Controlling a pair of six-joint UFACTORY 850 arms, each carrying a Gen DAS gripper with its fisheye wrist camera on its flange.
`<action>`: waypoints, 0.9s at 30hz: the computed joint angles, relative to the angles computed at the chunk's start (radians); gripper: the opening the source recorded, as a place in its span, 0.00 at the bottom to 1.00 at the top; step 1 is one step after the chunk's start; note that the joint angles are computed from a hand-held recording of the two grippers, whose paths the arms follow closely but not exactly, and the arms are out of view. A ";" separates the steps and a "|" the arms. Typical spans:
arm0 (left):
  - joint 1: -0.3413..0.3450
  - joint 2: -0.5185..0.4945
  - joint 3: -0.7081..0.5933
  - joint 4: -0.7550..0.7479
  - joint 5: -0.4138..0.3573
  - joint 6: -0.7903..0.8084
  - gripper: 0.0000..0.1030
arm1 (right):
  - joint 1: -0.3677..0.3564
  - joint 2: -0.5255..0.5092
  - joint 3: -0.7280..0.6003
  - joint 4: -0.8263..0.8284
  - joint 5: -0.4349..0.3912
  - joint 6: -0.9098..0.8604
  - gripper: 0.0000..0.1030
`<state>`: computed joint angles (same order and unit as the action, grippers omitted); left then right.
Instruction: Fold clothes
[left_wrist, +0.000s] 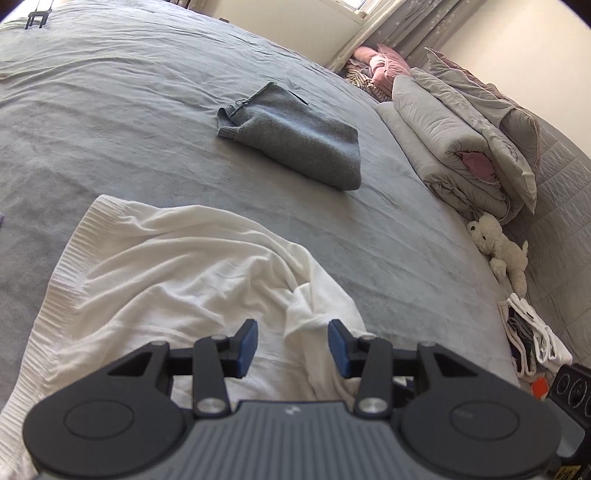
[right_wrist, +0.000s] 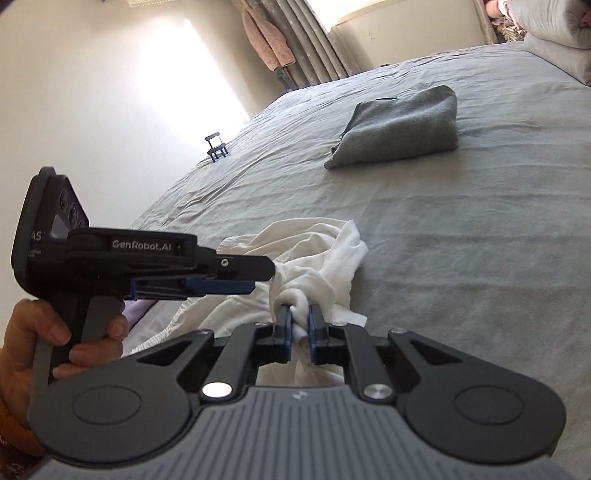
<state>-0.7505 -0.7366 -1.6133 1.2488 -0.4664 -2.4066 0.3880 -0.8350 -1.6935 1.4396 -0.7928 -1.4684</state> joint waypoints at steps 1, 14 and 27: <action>0.000 -0.002 -0.002 0.001 0.004 0.004 0.40 | 0.003 0.000 0.003 -0.011 -0.004 -0.004 0.12; 0.007 -0.069 -0.086 -0.275 0.006 0.283 0.14 | -0.003 0.052 0.061 -0.024 -0.030 -0.029 0.38; -0.001 -0.049 -0.058 -0.180 0.028 0.185 0.13 | 0.018 0.043 0.066 0.003 0.082 -0.053 0.31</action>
<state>-0.7514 -0.7859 -1.6717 1.0691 -0.4380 -2.2219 0.4061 -0.7920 -1.6276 1.4427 -0.7110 -1.5213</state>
